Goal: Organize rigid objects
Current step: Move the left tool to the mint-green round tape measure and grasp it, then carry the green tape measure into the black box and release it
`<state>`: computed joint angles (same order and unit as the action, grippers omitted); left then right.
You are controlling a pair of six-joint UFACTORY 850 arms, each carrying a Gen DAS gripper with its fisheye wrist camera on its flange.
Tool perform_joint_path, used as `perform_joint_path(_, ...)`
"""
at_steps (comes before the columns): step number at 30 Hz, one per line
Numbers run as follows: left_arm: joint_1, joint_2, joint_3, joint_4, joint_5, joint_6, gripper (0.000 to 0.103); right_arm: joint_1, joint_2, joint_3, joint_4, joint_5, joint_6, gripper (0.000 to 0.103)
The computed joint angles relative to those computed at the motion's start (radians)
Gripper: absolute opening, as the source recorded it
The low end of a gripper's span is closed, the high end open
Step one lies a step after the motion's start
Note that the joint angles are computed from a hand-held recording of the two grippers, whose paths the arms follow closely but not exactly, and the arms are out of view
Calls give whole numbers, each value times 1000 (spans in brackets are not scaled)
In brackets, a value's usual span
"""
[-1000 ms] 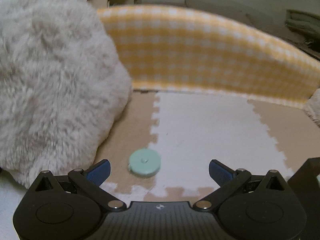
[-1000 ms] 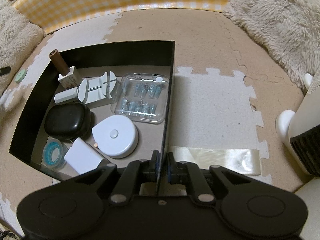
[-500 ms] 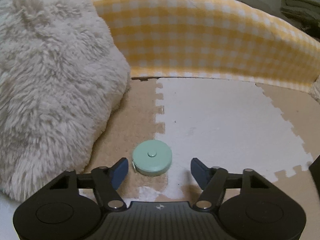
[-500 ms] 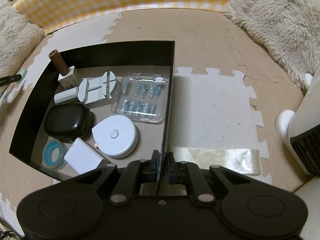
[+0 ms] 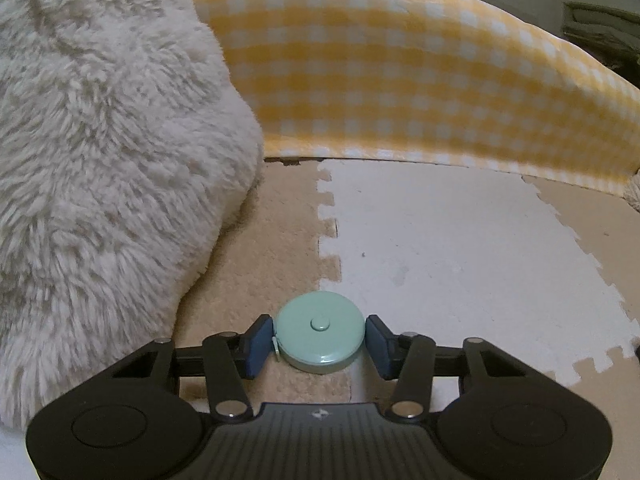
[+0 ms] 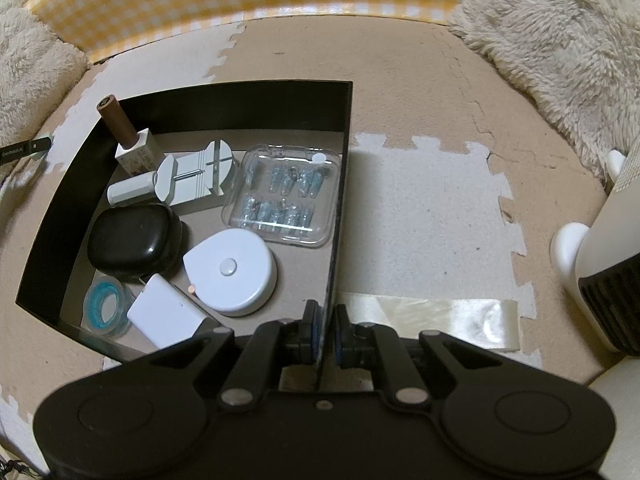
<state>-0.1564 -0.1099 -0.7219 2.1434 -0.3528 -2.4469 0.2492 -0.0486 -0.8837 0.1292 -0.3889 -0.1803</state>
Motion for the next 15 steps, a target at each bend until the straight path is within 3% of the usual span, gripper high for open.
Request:
perform_joint_path(6, -10, 14, 8, -2, 13, -6, 51, 0, 0, 0, 3, 0, -2, 9)
perform_joint_path(15, -81, 81, 31, -8, 40, -54, 51, -3, -2, -3, 15, -5, -11, 9)
